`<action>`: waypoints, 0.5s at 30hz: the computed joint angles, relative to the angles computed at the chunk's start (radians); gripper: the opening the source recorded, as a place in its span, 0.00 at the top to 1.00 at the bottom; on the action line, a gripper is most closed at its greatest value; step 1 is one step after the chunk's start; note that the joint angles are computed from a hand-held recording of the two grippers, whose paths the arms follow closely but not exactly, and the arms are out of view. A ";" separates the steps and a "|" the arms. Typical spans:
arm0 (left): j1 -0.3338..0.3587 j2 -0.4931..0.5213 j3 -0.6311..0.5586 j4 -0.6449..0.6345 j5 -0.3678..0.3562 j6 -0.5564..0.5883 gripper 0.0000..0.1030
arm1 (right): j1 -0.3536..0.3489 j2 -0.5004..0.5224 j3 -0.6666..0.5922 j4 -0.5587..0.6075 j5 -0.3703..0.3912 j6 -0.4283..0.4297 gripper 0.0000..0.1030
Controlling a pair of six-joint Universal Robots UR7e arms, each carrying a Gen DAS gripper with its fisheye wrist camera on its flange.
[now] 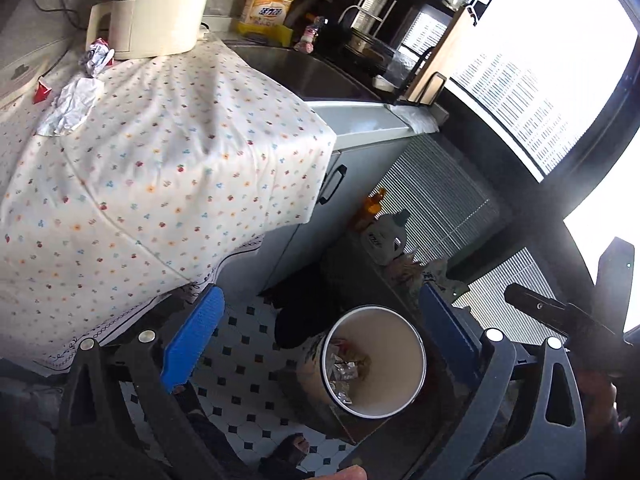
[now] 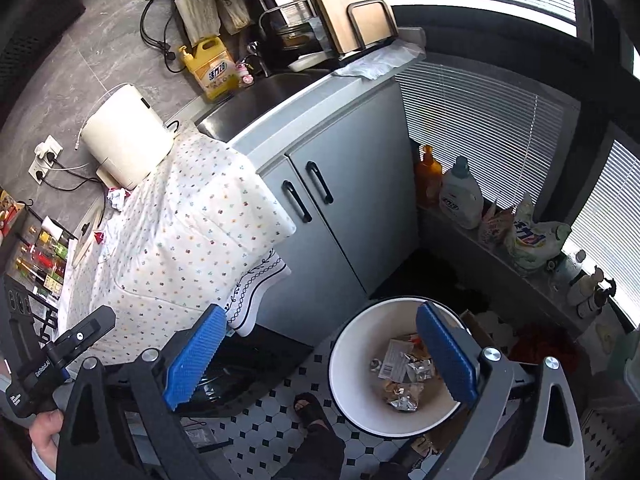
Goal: Collect trash
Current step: 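Move both tools back toward the counter trash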
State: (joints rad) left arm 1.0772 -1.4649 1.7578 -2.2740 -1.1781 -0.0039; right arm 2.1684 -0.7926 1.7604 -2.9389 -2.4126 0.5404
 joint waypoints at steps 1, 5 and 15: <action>0.011 0.004 -0.019 0.004 0.002 0.007 0.06 | 0.001 0.019 -0.029 0.007 0.001 -0.006 0.08; 0.058 0.033 -0.113 0.026 0.001 0.043 0.06 | 0.007 0.102 -0.163 0.046 0.007 -0.026 0.08; 0.189 0.165 -0.425 0.093 -0.041 0.147 0.06 | 0.019 0.374 -0.619 0.223 0.027 -0.090 0.08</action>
State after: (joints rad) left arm 1.2658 -1.3002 1.3324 -2.1810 -1.2188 0.1432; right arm 2.1870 -0.4181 1.1412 -2.7156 -2.3857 0.4503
